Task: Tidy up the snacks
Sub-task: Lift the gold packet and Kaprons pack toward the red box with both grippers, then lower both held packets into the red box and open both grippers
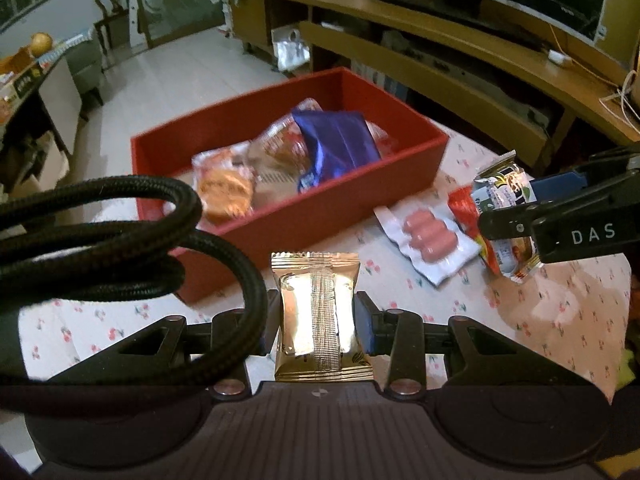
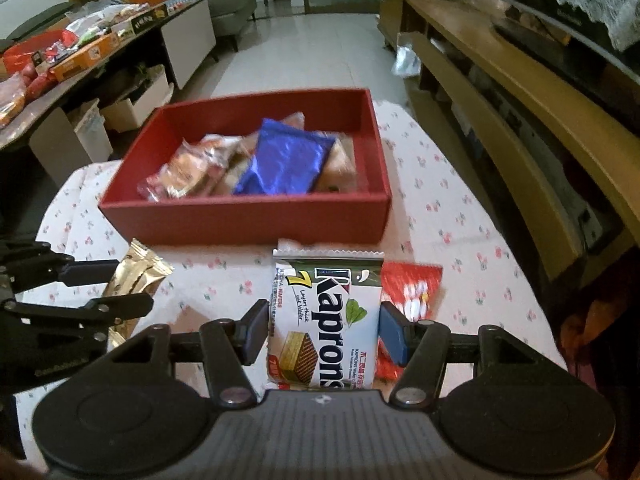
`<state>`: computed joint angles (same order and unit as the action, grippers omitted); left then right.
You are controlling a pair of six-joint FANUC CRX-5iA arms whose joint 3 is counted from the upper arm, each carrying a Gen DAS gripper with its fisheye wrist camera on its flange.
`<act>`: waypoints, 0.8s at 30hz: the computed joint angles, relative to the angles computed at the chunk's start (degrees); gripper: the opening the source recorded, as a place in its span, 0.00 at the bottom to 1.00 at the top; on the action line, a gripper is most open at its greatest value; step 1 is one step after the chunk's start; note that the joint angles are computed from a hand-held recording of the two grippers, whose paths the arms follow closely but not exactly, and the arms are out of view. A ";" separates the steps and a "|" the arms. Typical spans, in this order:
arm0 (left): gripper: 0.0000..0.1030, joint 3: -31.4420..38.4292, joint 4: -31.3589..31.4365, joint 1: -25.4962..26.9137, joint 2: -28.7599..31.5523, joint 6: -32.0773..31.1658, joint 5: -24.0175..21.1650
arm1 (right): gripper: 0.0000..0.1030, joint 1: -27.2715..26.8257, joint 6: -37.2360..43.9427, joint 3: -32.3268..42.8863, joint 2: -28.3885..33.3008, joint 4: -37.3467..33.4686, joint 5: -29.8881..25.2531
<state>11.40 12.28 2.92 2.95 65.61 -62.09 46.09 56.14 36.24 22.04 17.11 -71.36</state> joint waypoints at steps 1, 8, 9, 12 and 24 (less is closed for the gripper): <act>0.46 0.45 -0.05 -0.01 0.27 0.26 0.26 | 0.74 0.01 0.23 0.92 0.55 0.32 0.12; 0.46 3.76 -1.26 -0.29 2.39 3.19 2.72 | 0.74 0.04 2.00 8.44 4.80 1.20 -0.02; 0.46 4.09 -1.86 -0.45 2.54 3.84 3.23 | 0.74 0.08 2.18 9.22 5.24 1.37 -0.03; 0.46 4.59 -2.78 -0.69 2.91 5.23 4.50 | 0.74 0.19 2.61 11.13 6.41 1.89 -0.30; 0.46 8.10 -8.45 -1.82 4.66 10.07 7.46 | 0.74 -0.40 4.05 20.05 11.79 2.51 -2.68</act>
<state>19.50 3.83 1.09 7.61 75.68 -54.63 45.69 60.18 56.29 33.83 19.62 -74.04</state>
